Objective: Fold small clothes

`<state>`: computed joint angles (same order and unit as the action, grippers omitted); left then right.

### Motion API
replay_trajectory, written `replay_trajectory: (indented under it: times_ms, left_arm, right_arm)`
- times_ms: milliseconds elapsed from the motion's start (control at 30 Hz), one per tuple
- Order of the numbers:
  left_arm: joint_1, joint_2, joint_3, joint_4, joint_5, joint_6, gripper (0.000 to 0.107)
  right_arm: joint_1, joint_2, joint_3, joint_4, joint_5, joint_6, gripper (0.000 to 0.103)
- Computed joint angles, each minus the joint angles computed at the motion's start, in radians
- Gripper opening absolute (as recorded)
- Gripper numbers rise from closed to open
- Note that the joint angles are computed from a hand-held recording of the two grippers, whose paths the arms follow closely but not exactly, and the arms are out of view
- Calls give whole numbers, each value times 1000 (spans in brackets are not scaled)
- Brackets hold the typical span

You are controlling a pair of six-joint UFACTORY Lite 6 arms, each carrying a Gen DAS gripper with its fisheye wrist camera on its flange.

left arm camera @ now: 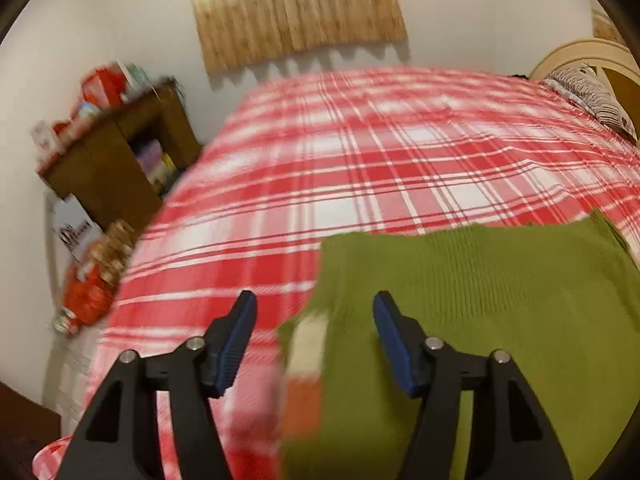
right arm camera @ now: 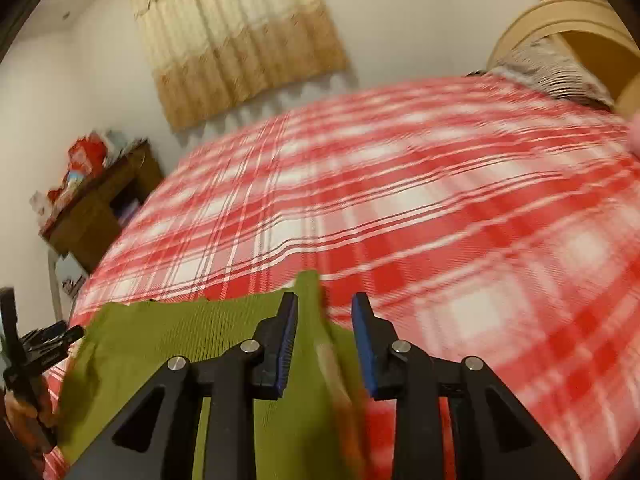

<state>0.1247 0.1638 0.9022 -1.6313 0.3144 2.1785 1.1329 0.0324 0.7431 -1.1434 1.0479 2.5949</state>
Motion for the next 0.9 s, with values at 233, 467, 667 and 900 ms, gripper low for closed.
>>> replay_trajectory:
  times_ms: [233, 467, 667, 900]
  left_arm:
    - [271, -328, -404, 154, 223, 62, 63]
    - [411, -434, -645, -9, 270, 347, 66]
    - [455, -407, -647, -18, 301, 382, 67]
    - [696, -352, -624, 221, 440, 284, 82]
  right_arm:
    - [409, 190, 182, 195, 91, 92, 29]
    - [437, 474, 394, 302, 16, 21, 29]
    - [489, 504, 380, 275, 46, 149, 29]
    - [528, 614, 528, 344, 162, 81, 29]
